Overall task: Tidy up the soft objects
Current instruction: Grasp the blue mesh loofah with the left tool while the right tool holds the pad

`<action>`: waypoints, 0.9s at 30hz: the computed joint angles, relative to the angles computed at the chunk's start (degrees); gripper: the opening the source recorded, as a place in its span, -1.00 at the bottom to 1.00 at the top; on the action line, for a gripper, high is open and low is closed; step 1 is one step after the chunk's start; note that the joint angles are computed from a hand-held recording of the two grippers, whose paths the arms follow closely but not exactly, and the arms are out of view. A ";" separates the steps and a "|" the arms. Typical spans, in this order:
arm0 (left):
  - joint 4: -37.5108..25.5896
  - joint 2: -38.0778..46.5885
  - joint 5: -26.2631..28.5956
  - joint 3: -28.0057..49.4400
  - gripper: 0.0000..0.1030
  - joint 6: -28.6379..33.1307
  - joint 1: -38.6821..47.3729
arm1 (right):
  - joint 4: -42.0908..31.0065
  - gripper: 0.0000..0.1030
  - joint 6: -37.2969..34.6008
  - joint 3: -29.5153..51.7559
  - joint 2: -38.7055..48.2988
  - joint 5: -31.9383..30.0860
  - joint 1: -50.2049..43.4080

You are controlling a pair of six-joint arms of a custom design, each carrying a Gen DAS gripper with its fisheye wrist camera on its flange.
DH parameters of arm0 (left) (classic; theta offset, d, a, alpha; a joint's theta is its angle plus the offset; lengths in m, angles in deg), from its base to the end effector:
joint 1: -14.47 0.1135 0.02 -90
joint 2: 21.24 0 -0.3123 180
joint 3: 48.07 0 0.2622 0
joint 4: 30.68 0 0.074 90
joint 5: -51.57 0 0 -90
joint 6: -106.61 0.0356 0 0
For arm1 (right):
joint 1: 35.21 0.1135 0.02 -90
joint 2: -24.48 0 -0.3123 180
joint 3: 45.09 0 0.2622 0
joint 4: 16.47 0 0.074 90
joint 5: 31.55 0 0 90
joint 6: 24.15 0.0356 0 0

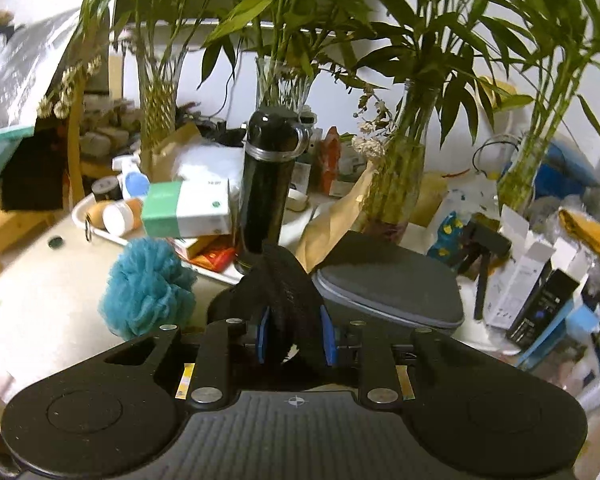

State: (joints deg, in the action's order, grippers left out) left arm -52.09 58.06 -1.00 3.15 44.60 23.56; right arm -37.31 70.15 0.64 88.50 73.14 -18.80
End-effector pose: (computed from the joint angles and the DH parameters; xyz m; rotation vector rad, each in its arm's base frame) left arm 0.2599 0.0197 0.2192 0.6443 2.1646 -0.4568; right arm 0.2100 0.0524 0.2435 -0.0991 2.2268 -0.0919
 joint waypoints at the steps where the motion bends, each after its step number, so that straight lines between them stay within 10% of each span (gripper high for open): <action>1: 0.00 0.75 0.40 0.55 0.69 0.90 -0.71 | -0.33 -0.43 0.59 -0.17 -0.69 -0.35 -0.05; 21: -0.14 20.79 -2.73 11.51 0.67 17.56 -12.50 | -0.90 -0.42 5.27 -0.61 -2.93 -4.35 -2.75; 27: 0.10 26.62 -4.18 13.90 0.23 20.34 -14.21 | -0.60 -0.42 4.94 -0.69 -2.91 -5.77 -3.58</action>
